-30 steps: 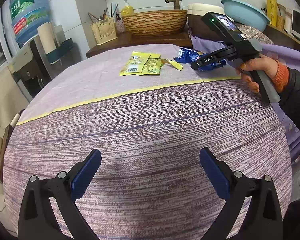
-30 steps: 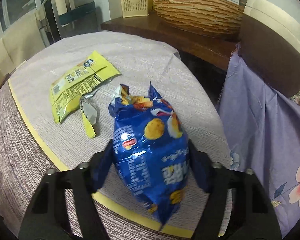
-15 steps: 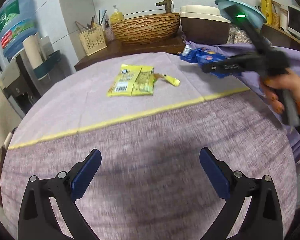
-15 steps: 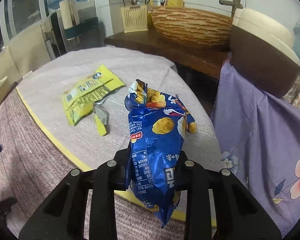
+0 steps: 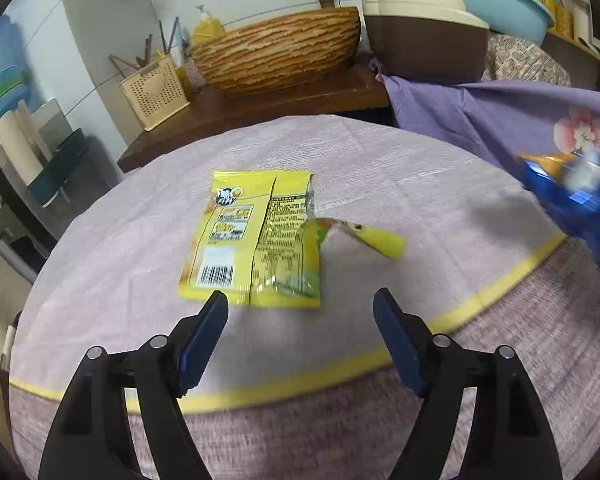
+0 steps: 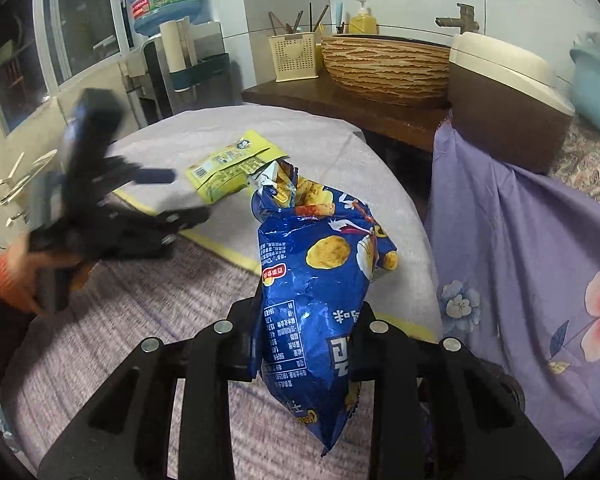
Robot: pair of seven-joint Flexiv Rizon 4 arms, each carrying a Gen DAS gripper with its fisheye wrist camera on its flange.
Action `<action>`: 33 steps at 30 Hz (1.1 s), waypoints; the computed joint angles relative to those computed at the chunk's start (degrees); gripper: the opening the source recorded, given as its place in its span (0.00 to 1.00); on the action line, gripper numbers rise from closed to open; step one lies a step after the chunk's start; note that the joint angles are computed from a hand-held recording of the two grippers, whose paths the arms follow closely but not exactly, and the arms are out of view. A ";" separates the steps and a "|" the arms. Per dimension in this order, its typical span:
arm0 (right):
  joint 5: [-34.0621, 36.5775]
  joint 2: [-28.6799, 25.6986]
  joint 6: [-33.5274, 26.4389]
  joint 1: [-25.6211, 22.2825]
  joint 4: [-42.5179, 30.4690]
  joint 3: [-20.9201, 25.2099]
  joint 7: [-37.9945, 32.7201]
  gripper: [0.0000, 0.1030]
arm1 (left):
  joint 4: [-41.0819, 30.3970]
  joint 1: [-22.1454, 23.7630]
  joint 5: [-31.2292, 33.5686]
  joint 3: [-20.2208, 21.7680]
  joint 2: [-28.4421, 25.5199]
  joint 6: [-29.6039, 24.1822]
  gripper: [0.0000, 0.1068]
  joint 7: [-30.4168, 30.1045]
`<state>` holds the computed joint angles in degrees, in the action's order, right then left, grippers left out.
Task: Collect trash
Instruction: 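Grasp the yellow snack wrapper with the left tool while the right lifts the blue bag, then carry the blue bag into the bin and open the right tool while the left lifts the wrapper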
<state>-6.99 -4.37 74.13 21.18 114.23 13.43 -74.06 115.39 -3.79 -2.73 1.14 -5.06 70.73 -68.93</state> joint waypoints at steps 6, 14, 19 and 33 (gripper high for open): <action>4.72 3.49 0.53 -0.27 3.03 0.81 -2.67 0.29 | -4.01 0.86 -4.62 -1.44 -4.21 -2.61 0.59 4.16; 7.96 4.99 2.01 0.21 4.82 0.58 -3.36 0.29 | -6.62 0.52 -9.73 -2.72 -6.56 -4.63 0.26 8.11; 9.81 5.38 2.64 0.21 5.46 0.37 -3.46 0.29 | -4.46 -0.25 -10.91 -2.97 -5.68 -2.07 0.13 8.90; 3.92 8.02 8.31 -1.02 11.43 0.01 6.27 0.29 | 8.36 -3.02 -29.42 -4.08 3.50 6.43 0.02 16.85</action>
